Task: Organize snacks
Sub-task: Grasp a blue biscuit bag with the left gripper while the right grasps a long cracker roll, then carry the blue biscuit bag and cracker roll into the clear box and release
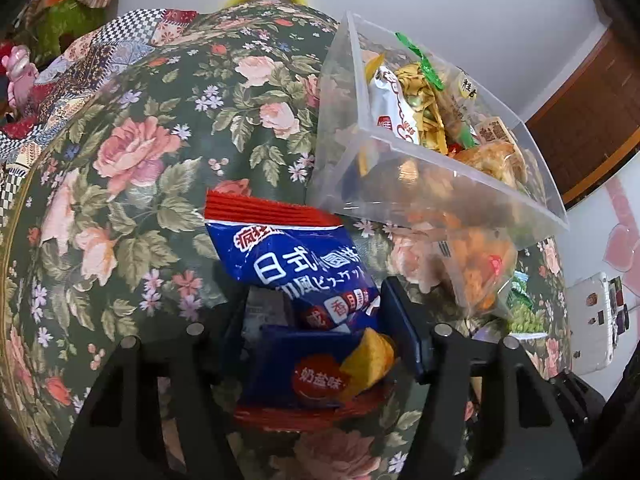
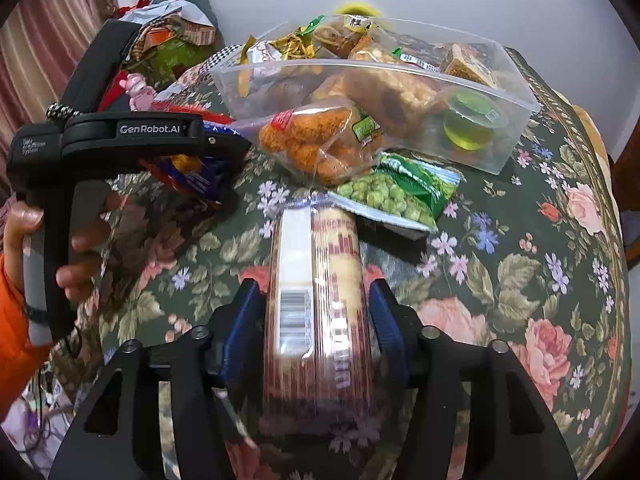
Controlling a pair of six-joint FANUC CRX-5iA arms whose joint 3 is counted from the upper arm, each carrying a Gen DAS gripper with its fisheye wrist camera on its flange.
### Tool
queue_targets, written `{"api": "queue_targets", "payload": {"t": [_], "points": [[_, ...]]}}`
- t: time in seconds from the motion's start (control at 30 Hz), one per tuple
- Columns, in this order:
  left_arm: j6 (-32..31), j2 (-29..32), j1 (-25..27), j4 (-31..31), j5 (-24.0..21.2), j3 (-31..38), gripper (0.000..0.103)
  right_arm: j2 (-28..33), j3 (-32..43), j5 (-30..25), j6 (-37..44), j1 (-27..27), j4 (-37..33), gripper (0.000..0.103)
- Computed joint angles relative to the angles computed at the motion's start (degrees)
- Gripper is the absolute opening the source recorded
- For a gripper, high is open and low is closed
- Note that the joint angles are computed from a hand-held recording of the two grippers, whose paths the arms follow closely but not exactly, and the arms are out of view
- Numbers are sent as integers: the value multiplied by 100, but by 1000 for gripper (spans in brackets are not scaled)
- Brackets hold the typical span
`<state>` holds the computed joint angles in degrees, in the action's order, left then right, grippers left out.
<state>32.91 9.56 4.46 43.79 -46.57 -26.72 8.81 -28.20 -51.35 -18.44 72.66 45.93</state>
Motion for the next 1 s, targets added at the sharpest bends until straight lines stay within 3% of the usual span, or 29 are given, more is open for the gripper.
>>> {"api": "queue_targets", "payload": {"t": [0.13, 0.23, 0.5, 0.73, 1.0], "points": [[-99, -151, 157, -5, -76, -131, 56, 25, -40, -200, 27, 168, 15, 55], [-154, -314, 251, -14, -74, -256, 55, 78, -25, -392, 31, 241, 35, 43], [-643, -1014, 512, 138, -65, -689, 51, -188, -188, -154, -343, 225, 214, 42], [-1101, -1537, 652, 629, -304, -852, 51, -387, -263, -380, -632, 299, 780, 42], [-1246, -1647, 441, 1136, -355, -705, 51, -504, -195, -847, -827, 157, 1296, 42]]}}
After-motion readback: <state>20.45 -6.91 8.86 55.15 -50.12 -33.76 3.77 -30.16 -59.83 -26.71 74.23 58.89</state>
